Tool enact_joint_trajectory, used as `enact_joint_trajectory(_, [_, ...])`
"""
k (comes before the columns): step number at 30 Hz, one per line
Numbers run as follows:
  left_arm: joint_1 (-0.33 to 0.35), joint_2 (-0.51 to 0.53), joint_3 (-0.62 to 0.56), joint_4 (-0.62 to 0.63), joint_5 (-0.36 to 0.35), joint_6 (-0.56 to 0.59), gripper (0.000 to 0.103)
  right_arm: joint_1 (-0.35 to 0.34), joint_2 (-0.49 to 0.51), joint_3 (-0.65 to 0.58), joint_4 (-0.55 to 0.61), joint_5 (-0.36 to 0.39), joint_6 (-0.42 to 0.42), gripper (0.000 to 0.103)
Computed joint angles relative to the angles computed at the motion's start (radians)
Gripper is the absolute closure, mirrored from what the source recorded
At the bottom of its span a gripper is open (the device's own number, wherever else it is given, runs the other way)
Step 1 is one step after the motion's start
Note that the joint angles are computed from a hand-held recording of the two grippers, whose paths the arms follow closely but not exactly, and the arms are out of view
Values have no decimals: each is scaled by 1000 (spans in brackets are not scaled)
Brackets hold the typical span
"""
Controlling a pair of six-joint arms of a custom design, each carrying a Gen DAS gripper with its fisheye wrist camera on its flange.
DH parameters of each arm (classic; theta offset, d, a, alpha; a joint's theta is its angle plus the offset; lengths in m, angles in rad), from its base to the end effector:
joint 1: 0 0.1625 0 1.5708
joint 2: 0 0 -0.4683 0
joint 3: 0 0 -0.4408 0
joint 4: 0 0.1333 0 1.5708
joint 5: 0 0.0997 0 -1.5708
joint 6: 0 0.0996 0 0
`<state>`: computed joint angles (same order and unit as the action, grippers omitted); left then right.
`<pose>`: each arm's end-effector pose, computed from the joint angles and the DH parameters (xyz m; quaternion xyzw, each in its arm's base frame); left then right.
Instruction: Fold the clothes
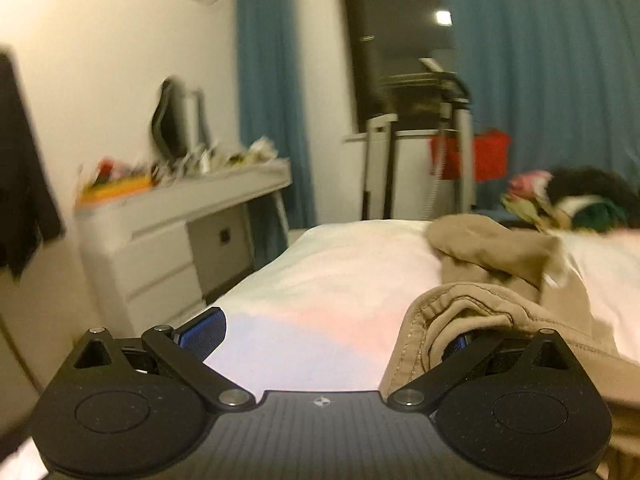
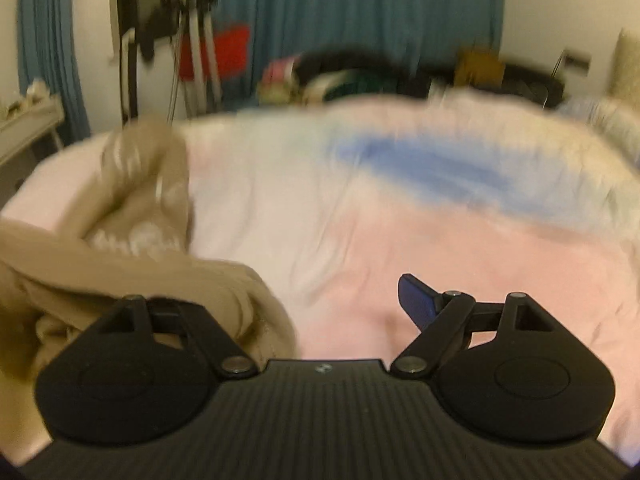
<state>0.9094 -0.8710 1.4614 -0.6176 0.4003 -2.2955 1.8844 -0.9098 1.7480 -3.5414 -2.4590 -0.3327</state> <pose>-0.2581 -0.6980 0.1767 0.1092 0.6948 -0.5593 0.4387 0.2635 -0.6310 0.2681 0.0235 -0.7958 0.4809 0.3672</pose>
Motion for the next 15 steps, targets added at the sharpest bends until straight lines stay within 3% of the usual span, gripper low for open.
enact_joint_trajectory(2, [2,-10,-11,75,2,-88,0,-10,-22,17,62,34,77,21])
enact_joint_trajectory(3, [0,-19,1,78,9,-96,0,-10,-21,20,38,39,75,21])
enact_joint_trajectory(10, [-32,-79,85,38,58,-85,0,-4,-18,54,-218,77,8,21])
enact_joint_trajectory(15, [-54,-150,185,-106,71,-43,0,12,1,50,-347,118,-110,21])
